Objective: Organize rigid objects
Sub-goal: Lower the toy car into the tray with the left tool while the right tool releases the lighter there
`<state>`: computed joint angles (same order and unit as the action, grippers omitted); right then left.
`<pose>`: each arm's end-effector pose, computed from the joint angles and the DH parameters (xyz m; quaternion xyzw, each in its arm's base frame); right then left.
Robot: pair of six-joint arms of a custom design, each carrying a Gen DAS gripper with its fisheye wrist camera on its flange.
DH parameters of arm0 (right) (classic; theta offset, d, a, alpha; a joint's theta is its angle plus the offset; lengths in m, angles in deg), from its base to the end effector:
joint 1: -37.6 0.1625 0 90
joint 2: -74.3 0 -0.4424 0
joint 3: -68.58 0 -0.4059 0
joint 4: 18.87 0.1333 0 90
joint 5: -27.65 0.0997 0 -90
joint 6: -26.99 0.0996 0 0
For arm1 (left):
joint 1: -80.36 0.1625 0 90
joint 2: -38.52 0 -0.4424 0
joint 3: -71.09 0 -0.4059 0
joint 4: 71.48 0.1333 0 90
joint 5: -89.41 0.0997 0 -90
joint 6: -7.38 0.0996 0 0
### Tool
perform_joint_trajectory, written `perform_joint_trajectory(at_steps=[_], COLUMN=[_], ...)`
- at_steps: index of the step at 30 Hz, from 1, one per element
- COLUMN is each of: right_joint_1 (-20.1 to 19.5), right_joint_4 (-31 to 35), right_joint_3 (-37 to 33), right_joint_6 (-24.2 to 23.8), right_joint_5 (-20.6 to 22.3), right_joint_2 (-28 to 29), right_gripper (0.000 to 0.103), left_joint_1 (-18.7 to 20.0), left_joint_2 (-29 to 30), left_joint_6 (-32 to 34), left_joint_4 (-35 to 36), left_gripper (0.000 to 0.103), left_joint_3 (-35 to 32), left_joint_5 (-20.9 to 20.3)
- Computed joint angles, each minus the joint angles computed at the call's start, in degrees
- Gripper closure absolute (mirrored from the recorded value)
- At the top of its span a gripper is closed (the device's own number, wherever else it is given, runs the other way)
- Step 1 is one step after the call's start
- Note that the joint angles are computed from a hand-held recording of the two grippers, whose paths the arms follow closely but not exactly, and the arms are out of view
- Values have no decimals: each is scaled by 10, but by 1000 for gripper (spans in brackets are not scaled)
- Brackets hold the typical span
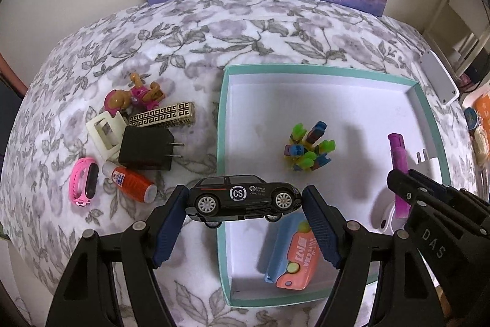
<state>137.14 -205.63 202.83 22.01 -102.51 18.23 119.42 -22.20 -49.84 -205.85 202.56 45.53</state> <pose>0.1425 -0.4312 0.0919 0.0622 -0.9265 0.1650 0.3325 -0.1882 -0.4169 0.0590 0.0402 0.8994 -0.1857 0.3938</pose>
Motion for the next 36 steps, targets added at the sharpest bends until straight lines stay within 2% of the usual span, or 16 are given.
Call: perform_joint_trajectory(at_steps=[17, 25, 28, 30, 31, 34, 36], right_joint_1=[3, 6, 9, 13, 16, 27, 32], right_joint_4=[20, 22, 21, 19, 16, 12, 11], right_joint_3=[-5, -6, -6, -7, -7, -8, -9], right_joint_6=[5, 12, 15, 15, 13, 5, 2], right_joint_5=[-4, -7, -10, -18, -21, -33, -40], right_joint_2=[3, 3, 2, 3, 3, 5, 6], right_gripper=[81, 81, 70, 42, 38, 36, 31], left_joint_1=[1, 1, 0, 1, 3, 7, 10], left_joint_2=[13, -2, -10, -17, -22, -36, -44], left_joint_6=[15, 11, 7, 0, -5, -26, -40], left_joint_4=[-2, -7, -6, -7, -6, 3, 10], left_gripper=[26, 26, 26, 26, 26, 25, 19], left_joint_3=[-3, 2, 5, 9, 11, 16, 20], left_joint_5=[-1, 5, 14, 19, 22, 31, 37])
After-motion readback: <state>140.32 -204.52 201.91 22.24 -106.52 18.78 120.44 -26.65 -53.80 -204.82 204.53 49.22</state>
